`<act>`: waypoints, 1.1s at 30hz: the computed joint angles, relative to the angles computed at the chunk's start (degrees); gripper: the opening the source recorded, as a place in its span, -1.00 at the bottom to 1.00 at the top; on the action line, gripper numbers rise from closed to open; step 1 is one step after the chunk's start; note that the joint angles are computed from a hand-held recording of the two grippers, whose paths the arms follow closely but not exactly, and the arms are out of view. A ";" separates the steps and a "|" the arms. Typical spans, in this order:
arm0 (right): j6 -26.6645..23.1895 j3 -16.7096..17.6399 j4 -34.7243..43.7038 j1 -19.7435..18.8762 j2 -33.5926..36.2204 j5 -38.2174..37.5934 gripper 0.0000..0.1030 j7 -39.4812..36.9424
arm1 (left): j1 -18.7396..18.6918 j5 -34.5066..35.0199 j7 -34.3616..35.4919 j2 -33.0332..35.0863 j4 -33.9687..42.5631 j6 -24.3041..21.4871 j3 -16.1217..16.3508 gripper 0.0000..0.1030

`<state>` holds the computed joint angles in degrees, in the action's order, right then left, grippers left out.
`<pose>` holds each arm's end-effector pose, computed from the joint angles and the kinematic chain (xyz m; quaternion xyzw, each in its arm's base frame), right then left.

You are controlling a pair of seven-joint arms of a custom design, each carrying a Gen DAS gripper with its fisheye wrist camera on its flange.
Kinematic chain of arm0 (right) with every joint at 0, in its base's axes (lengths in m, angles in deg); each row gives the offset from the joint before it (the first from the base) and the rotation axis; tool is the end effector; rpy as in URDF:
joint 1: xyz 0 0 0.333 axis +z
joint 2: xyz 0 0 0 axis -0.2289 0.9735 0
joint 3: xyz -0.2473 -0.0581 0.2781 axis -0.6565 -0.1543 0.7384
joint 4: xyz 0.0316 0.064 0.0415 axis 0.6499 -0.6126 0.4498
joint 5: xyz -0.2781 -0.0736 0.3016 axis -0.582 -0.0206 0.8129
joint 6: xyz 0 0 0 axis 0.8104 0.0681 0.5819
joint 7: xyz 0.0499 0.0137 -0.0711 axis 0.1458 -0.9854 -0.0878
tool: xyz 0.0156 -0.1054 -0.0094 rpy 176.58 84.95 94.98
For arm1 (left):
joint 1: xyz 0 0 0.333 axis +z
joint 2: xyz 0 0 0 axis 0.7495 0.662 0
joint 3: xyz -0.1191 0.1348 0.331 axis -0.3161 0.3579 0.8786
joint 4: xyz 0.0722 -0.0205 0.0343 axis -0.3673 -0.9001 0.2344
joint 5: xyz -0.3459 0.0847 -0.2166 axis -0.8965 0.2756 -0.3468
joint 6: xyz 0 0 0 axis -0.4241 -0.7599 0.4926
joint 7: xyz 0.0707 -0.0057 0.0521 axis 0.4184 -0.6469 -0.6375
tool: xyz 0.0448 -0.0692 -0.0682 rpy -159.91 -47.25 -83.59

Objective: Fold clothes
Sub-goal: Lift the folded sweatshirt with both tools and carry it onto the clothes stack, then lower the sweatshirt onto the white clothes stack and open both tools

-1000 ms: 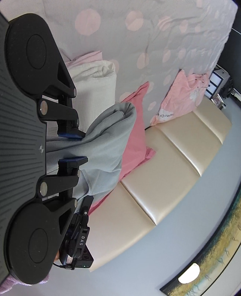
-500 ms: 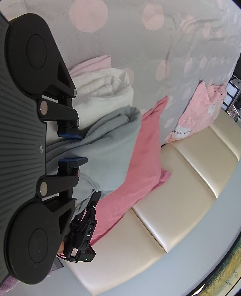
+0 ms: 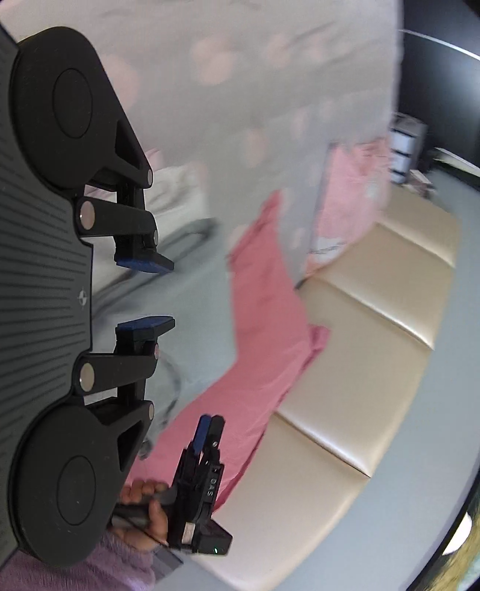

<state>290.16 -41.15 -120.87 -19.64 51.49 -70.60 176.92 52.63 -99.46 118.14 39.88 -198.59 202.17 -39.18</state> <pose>0.5911 0.0025 0.4654 -0.4638 0.6991 -0.2289 0.4936 0.6452 -0.0799 0.4463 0.3982 -0.7465 0.5331 0.0048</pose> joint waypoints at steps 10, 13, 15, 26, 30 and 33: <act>-8.07 0.10 8.39 9.14 6.52 19.13 -0.67 -21.86 | -4.28 4.09 -2.56 4.50 4.54 10.38 -2.92 -0.57; -8.48 0.76 8.05 8.13 8.50 21.25 -0.90 -23.14 | -4.42 5.78 -2.72 6.37 4.89 13.21 -3.70 -0.69; -8.71 2.23 7.93 6.16 9.62 21.19 -1.00 -22.98 | -4.35 9.64 -7.53 7.86 5.83 13.12 -3.77 -0.83; -5.03 7.17 5.61 -0.60 8.16 15.13 -0.92 -13.98 | -1.36 8.03 -3.06 6.20 4.13 12.45 -6.40 -0.89; -5.08 -2.93 0.92 12.35 2.07 27.05 -0.80 -28.11 | -1.43 3.55 5.59 0.44 -1.00 10.82 -5.69 -0.81; -4.91 -7.33 -2.89 20.67 -2.08 40.91 -0.80 -44.17 | -2.71 -0.38 12.76 -4.51 -6.10 9.81 -4.05 -0.81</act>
<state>285.24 -48.48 -123.75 1.03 49.41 -29.69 132.75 49.92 -99.84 130.90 35.37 -204.69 211.98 -43.23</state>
